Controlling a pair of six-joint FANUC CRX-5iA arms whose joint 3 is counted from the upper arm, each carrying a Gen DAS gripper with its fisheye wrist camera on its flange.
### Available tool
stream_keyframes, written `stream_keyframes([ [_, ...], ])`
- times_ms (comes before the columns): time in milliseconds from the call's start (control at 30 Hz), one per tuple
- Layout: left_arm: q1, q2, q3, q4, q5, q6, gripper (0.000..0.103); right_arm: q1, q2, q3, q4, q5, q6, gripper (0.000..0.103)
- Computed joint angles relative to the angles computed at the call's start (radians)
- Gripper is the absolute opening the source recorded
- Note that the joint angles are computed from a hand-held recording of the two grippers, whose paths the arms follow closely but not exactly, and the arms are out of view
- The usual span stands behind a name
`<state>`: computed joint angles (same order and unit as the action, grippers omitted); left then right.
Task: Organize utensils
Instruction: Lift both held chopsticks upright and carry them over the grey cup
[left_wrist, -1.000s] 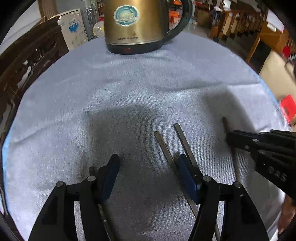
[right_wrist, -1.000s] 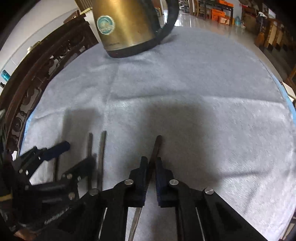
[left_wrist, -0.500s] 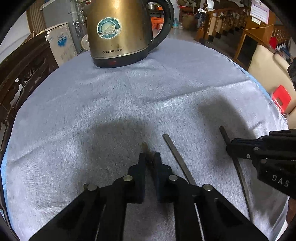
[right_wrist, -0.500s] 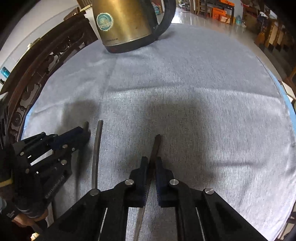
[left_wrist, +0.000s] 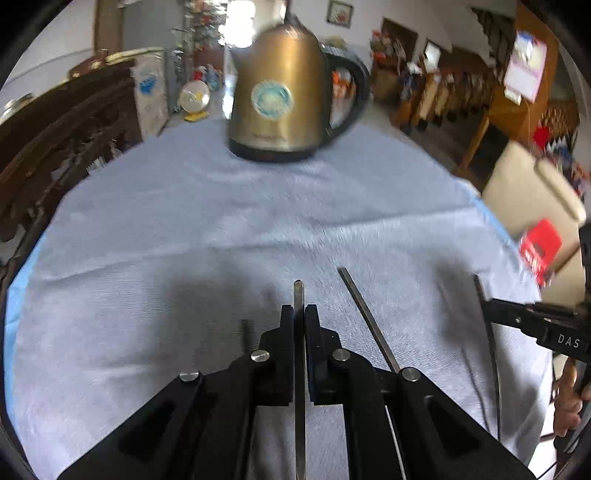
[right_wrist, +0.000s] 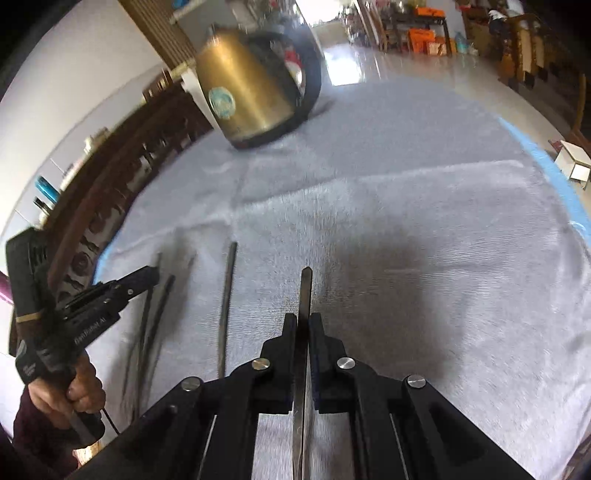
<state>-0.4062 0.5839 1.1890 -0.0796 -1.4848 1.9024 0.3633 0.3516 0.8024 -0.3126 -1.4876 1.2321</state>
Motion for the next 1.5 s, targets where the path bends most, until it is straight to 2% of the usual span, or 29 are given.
stream_keyframes([
  [233, -0.007, -0.226, -0.245, -0.089, 0.150, 0.090, 0.005, -0.014, -0.170, -0.158, 0.022, 0.146, -0.036, 0.007],
  [433, -0.039, -0.364, -0.379, -0.170, 0.222, 0.154, 0.005, 0.016, -0.314, -0.279, 0.106, 0.260, -0.091, 0.007],
  [600, -0.080, -0.459, -0.445, -0.237, 0.245, 0.223, 0.005, 0.082, -0.424, -0.380, 0.230, 0.347, -0.158, 0.007],
  [867, -0.192, -0.552, -0.488, -0.382, 0.248, 0.320, 0.005, 0.244, -0.574, -0.537, 0.540, 0.464, -0.321, 0.007],
  [933, -0.207, -0.575, -0.507, -0.396, 0.257, 0.350, 0.005, 0.265, -0.602, -0.563, 0.579, 0.474, -0.351, 0.007],
  [1233, -0.288, -0.614, -0.496, -0.474, 0.218, 0.398, 0.005, 0.330, -0.676, -0.593, 0.625, 0.454, -0.390, 0.007],
  [1500, -0.380, -0.621, -0.433, -0.543, 0.191, 0.410, 0.005, 0.386, -0.735, -0.608, 0.634, 0.484, -0.411, 0.007],
])
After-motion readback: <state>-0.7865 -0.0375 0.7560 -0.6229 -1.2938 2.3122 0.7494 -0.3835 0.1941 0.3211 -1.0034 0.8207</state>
